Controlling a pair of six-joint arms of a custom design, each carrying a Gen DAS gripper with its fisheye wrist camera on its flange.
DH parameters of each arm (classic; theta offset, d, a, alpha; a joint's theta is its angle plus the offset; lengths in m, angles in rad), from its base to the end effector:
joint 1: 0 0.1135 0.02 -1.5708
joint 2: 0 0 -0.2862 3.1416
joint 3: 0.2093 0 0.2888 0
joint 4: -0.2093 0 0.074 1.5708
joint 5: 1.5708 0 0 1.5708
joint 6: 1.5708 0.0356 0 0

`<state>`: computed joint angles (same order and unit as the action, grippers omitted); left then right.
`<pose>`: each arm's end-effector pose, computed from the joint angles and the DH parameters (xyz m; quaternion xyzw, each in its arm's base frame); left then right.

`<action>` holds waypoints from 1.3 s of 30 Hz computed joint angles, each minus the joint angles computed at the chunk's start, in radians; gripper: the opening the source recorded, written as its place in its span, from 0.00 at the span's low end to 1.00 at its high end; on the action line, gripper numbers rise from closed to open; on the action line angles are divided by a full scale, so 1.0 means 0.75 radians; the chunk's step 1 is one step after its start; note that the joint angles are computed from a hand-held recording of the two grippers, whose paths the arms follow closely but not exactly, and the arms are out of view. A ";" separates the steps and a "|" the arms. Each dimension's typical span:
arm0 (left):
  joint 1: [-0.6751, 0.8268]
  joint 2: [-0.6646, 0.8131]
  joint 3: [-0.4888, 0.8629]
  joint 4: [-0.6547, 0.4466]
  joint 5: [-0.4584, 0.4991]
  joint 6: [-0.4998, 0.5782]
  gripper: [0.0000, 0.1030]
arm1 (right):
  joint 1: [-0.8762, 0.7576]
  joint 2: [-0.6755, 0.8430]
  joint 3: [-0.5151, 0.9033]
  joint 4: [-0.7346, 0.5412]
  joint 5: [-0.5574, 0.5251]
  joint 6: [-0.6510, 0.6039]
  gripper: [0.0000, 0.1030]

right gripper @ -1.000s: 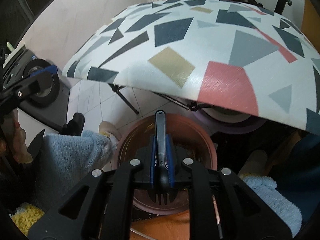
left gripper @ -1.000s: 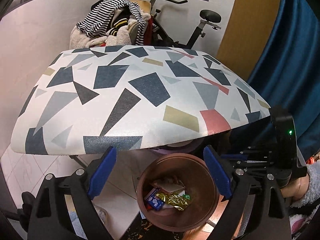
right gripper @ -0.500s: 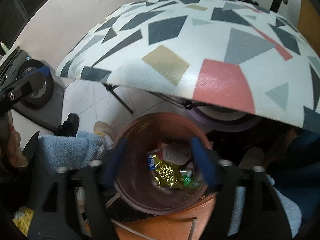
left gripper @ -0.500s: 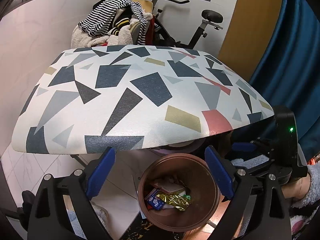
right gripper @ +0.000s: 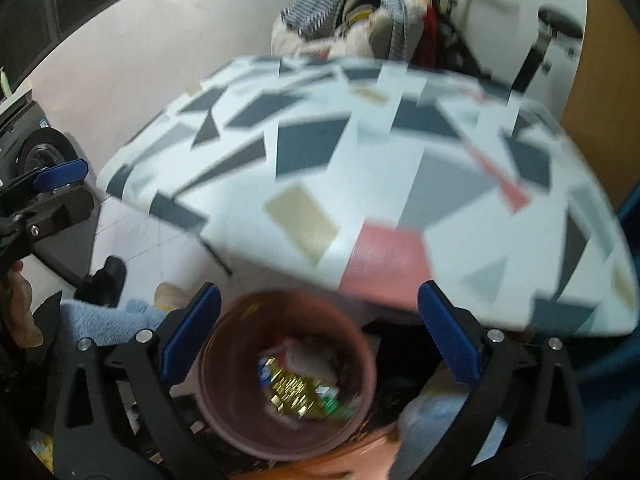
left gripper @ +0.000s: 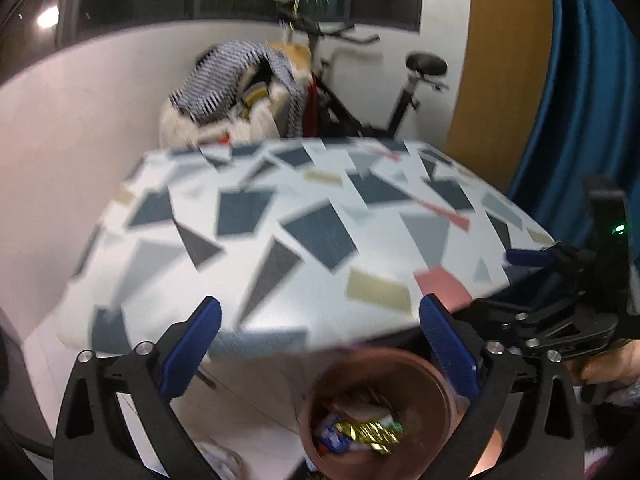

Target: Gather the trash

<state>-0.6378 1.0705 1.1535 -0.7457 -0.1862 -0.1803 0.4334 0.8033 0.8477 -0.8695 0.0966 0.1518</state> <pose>0.2009 -0.1407 0.3808 0.1632 0.8807 -0.0970 0.4339 0.1603 0.0704 0.3116 -0.1131 0.9235 0.0619 0.3614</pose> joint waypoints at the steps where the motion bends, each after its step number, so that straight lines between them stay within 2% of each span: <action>1: -0.005 0.004 0.028 0.001 -0.029 0.010 0.94 | 0.006 -0.004 0.059 -0.007 0.037 -0.027 0.94; 6: -0.029 0.022 0.184 0.033 -0.153 0.082 0.94 | -0.008 -0.002 0.229 -0.011 0.101 -0.079 0.94; 11: -0.072 0.035 0.322 0.062 -0.259 0.137 0.94 | -0.104 0.039 0.409 -0.028 0.058 -0.084 0.94; 17: -0.088 0.077 0.434 0.008 -0.292 0.115 0.94 | -0.206 0.088 0.554 -0.070 -0.029 -0.089 0.94; 23: -0.127 0.107 0.479 -0.057 -0.375 0.084 0.94 | -0.185 0.093 0.596 -0.099 -0.002 -0.076 0.94; 39: -0.116 0.127 0.508 -0.112 -0.348 0.029 0.94 | -0.163 0.076 0.590 -0.078 0.040 -0.056 0.94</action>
<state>-0.7251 1.1656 1.5346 -0.8300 -0.4469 -0.1583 0.3115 0.8602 1.2903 -0.9282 0.1268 0.1096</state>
